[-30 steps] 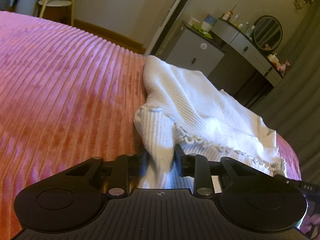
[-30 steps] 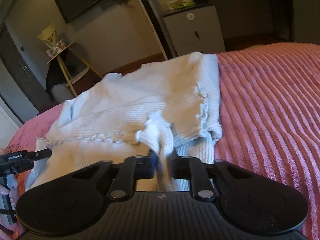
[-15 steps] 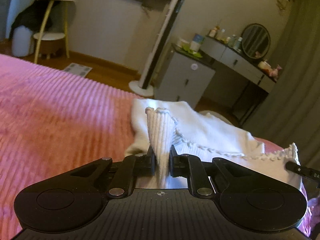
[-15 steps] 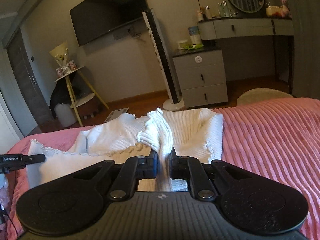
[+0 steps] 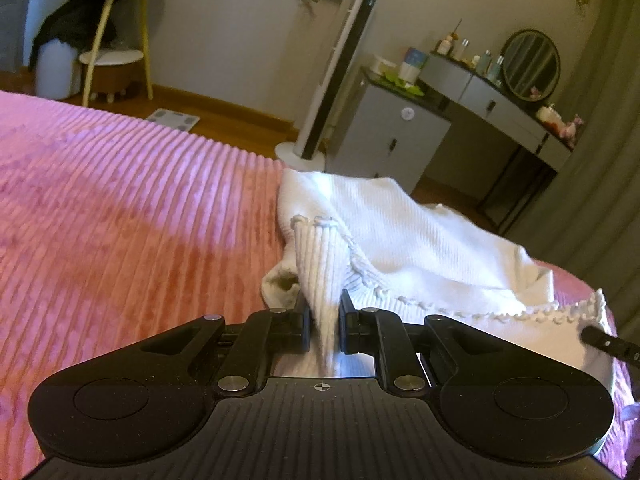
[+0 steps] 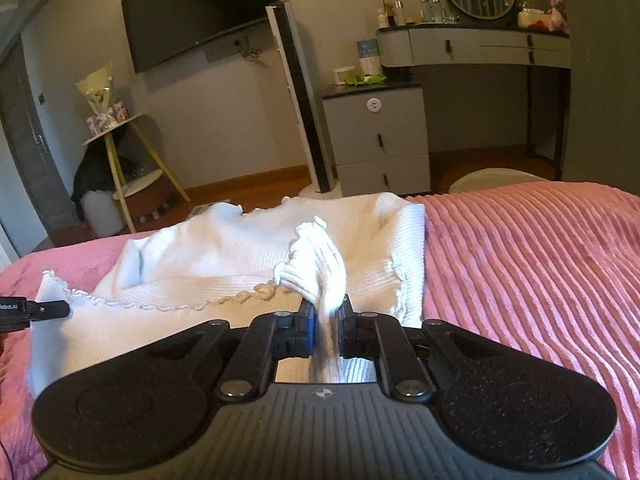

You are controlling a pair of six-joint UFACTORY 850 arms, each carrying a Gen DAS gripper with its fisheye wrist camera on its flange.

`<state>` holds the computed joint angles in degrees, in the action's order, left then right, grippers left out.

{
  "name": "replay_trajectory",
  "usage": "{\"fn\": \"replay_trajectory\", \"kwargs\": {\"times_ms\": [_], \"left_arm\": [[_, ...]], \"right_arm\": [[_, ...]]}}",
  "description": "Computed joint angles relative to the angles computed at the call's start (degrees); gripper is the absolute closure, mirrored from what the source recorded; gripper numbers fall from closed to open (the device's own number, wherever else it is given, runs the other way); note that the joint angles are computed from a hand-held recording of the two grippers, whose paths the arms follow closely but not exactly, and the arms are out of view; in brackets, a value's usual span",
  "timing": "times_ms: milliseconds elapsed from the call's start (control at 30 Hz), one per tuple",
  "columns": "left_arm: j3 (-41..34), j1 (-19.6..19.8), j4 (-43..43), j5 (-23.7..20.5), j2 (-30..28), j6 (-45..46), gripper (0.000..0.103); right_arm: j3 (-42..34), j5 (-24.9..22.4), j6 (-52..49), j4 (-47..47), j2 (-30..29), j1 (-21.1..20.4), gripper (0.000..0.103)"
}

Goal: Fold small clothes
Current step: 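Lift the held hem upward with both grippers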

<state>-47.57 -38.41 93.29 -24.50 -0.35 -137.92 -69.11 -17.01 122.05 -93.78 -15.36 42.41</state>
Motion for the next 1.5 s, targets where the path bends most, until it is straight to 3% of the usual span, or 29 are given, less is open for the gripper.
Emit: {"fn": "replay_trajectory", "kwargs": {"times_ms": [200,500,867,1033,1133,1200,1500], "left_arm": [[0.68,-0.08,2.41,0.43,1.03,-2.61,0.088],[2.39,-1.48,2.08,-1.36,3.84,-1.86,0.088],[-0.75,-1.51,-1.07,-2.93,3.12,2.44,0.088],[-7.69,-0.40,-0.12,-6.41,-2.31,10.17,0.088],[-13.25,1.76,-0.24,-4.56,-7.27,13.52,0.088],[-16.56,3.08,1.48,-3.17,-10.52,13.78,0.088],[-26.65,5.36,-4.63,-5.50,-19.99,24.97,0.088]], "right_arm": [[-1.43,-4.02,-8.32,8.32,0.15,1.82,0.093],[-2.74,-9.90,-13.96,13.41,1.37,5.00,0.093],[-2.47,-8.22,-9.22,7.43,1.33,3.06,0.094],[-6.48,-6.53,-8.92,4.89,-2.58,-0.10,0.094],[-10.56,-5.18,-10.15,5.64,-6.21,-2.15,0.094],[-14.04,-4.74,-14.04,8.55,-9.15,-3.31,0.094],[-28.96,-5.76,-34.39,24.08,-20.87,-6.71,0.094]]}}
